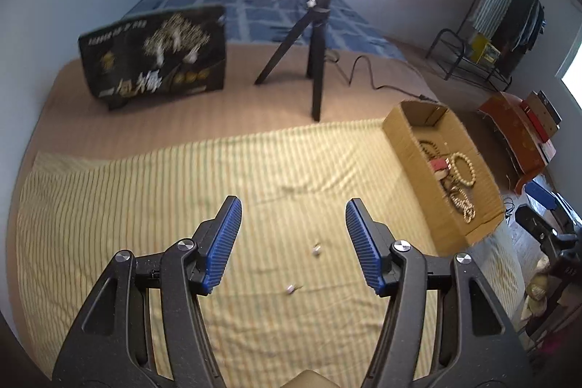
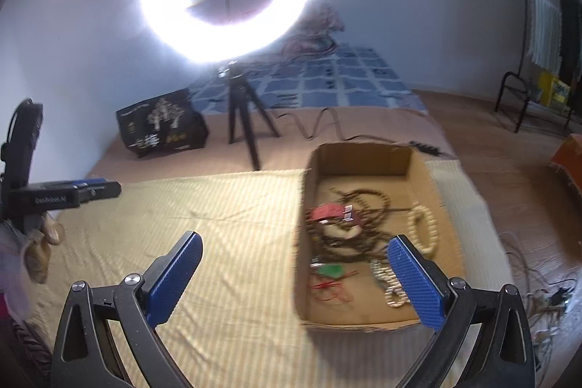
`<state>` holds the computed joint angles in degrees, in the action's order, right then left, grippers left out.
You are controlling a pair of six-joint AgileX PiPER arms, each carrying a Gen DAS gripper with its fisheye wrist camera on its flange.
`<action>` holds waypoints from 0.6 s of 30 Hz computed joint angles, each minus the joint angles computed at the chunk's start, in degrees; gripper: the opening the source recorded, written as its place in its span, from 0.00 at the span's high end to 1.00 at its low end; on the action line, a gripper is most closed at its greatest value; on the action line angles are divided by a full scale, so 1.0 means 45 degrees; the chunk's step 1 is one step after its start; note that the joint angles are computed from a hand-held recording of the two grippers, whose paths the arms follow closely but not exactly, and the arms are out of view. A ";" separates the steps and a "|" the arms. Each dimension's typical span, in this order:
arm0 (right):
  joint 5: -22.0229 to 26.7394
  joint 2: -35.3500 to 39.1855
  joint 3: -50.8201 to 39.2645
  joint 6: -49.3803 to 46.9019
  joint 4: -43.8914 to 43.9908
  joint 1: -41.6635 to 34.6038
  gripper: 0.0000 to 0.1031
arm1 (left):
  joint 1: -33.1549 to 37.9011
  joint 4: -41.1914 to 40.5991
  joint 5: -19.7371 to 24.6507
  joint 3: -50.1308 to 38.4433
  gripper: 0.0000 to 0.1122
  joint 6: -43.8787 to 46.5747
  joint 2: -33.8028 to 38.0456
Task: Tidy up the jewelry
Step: 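Move both open tools back over the small pearl earrings on the sheet, then grasp a pearl earring with the left tool while the right tool grasps the other earring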
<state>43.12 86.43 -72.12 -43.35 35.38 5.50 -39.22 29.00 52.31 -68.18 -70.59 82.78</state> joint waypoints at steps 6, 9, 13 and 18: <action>0.0315 0.0675 -0.0254 0.0380 0.0077 0.0954 0.07 | -0.0432 0.0073 -0.0736 0.1337 0.46 0.0153 -0.0463; 0.0475 0.1055 -0.0438 0.0554 -0.0044 0.1465 0.12 | -0.0483 -0.0579 -0.1361 0.1690 0.56 0.0843 -0.0283; 0.0865 0.1987 -0.1008 0.1115 -0.0273 0.2246 0.22 | -0.0337 -0.1845 -0.2218 0.2223 0.67 0.1866 0.0073; 0.1496 0.3127 -0.1663 0.1399 -0.0171 0.2888 0.38 | -0.0561 -0.2204 -0.2653 0.2418 0.75 0.2494 0.0608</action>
<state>49.85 100.51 -79.60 -37.06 34.61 18.49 -41.74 19.08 40.38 -57.30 -59.37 85.52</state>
